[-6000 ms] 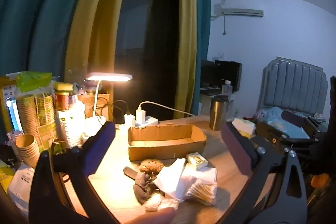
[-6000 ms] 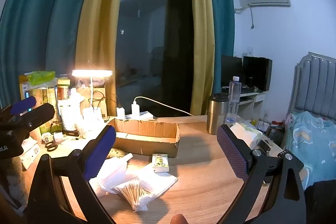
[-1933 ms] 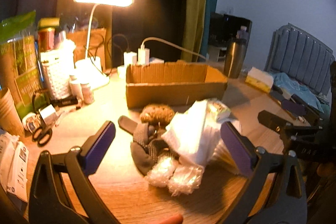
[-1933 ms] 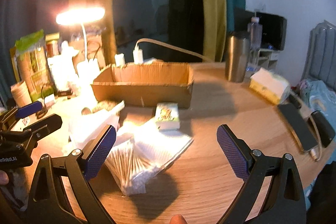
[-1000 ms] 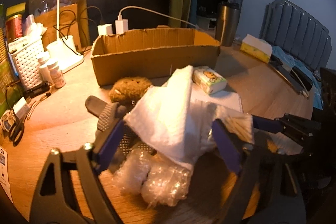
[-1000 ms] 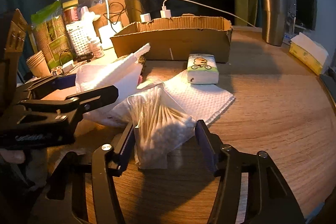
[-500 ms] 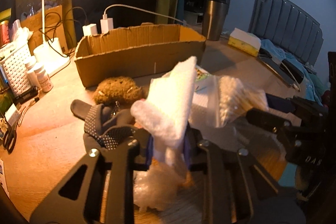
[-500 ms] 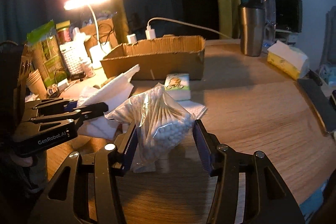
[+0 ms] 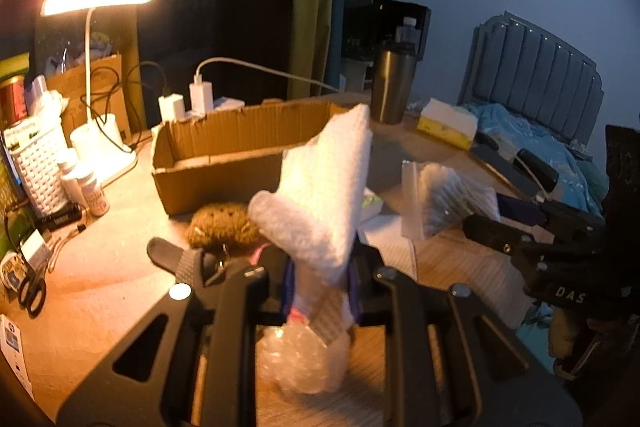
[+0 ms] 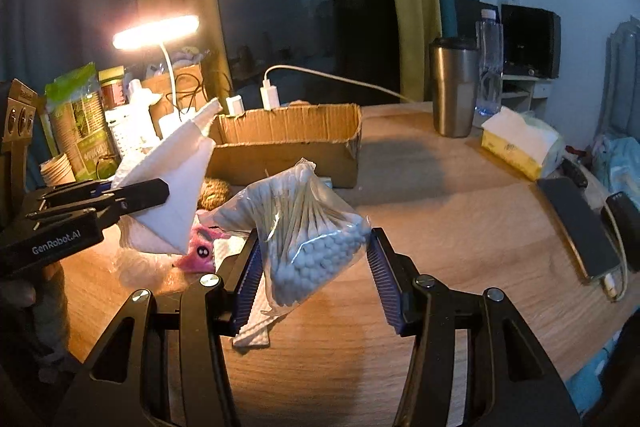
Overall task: Organize soft objects
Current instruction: 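Lift the towel with the left tool while the right tool carries the swab bag toward the box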
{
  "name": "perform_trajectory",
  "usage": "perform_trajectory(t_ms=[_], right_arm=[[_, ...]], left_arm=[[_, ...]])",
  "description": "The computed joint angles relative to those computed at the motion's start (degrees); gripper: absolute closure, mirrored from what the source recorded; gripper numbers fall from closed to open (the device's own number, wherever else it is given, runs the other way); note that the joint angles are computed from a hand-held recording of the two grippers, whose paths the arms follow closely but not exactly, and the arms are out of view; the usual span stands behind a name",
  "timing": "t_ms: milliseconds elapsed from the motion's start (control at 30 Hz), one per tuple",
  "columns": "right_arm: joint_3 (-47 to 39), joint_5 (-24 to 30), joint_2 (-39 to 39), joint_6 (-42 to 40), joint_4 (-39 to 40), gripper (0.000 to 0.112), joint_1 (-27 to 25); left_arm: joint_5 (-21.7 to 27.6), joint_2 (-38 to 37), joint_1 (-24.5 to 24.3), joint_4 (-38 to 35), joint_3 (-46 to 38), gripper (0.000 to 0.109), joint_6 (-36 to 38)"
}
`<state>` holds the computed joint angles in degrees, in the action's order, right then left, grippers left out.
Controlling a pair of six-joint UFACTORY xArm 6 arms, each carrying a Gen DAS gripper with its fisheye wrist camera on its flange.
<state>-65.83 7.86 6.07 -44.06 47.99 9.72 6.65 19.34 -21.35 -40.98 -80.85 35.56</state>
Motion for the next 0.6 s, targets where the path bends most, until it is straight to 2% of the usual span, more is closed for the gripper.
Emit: perform_trajectory(t_ms=[300,400,600], right_arm=[[-3.3,0.8,0.7,0.8,-1.4,0.058,-1.0],[-4.5,1.4,1.2,-0.1,-0.6,0.057,-1.3],[-5.9,4.0,2.4,-0.5,0.0,0.057,-1.0]], left_arm=[[1.2,0.9,0.5,-0.9,-3.9,0.087,0.7],[1.8,1.5,0.7,-3.1,-5.6,0.087,2.0],[4.1,5.5,2.9,-1.3,-10.1,0.087,-3.2]])
